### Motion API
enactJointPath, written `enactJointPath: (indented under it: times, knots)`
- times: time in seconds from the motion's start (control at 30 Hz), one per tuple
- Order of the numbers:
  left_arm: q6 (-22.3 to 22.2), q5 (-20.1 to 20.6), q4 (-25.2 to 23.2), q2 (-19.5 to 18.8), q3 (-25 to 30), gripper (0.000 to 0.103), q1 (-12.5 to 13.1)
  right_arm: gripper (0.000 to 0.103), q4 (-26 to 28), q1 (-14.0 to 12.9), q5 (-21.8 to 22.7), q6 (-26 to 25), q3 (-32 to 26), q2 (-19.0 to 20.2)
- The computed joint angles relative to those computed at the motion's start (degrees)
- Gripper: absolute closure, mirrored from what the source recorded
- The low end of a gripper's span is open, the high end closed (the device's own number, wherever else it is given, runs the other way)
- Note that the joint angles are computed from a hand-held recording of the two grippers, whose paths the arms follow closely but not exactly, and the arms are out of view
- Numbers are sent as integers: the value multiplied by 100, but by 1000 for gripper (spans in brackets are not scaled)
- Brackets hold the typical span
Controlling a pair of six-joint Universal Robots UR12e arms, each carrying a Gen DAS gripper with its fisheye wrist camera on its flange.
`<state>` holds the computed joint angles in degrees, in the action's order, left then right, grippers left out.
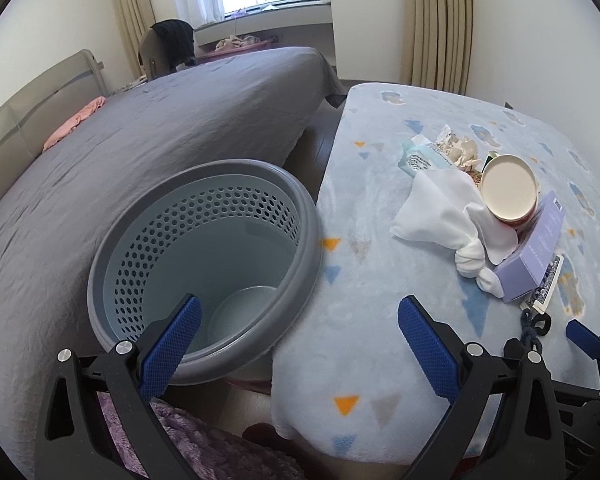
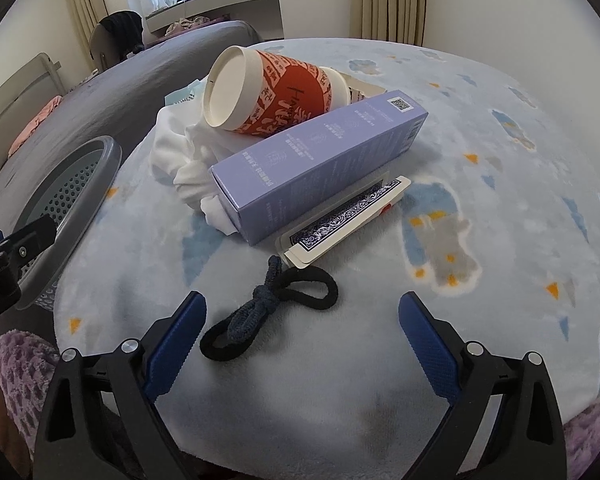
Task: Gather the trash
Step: 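Grasp the black cord with the right tool, then grasp the red-and-white paper cup with the left tool while the right tool holds the cord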
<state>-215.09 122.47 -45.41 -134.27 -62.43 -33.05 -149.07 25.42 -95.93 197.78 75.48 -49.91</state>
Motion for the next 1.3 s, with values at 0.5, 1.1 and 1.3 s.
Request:
enactJointPath:
  times: [0.5, 1.1, 1.3]
  knots:
    - [-2, -434, 202, 45, -127, 6, 48, 82, -59, 123, -143, -119, 23, -22]
    - [732, -866, 419, -266, 445, 6, -63, 86, -674, -289, 362, 261, 746, -543]
    - [1107, -886, 322, -659, 1185, 6, -88, 86, -866, -444, 436, 184, 719, -546]
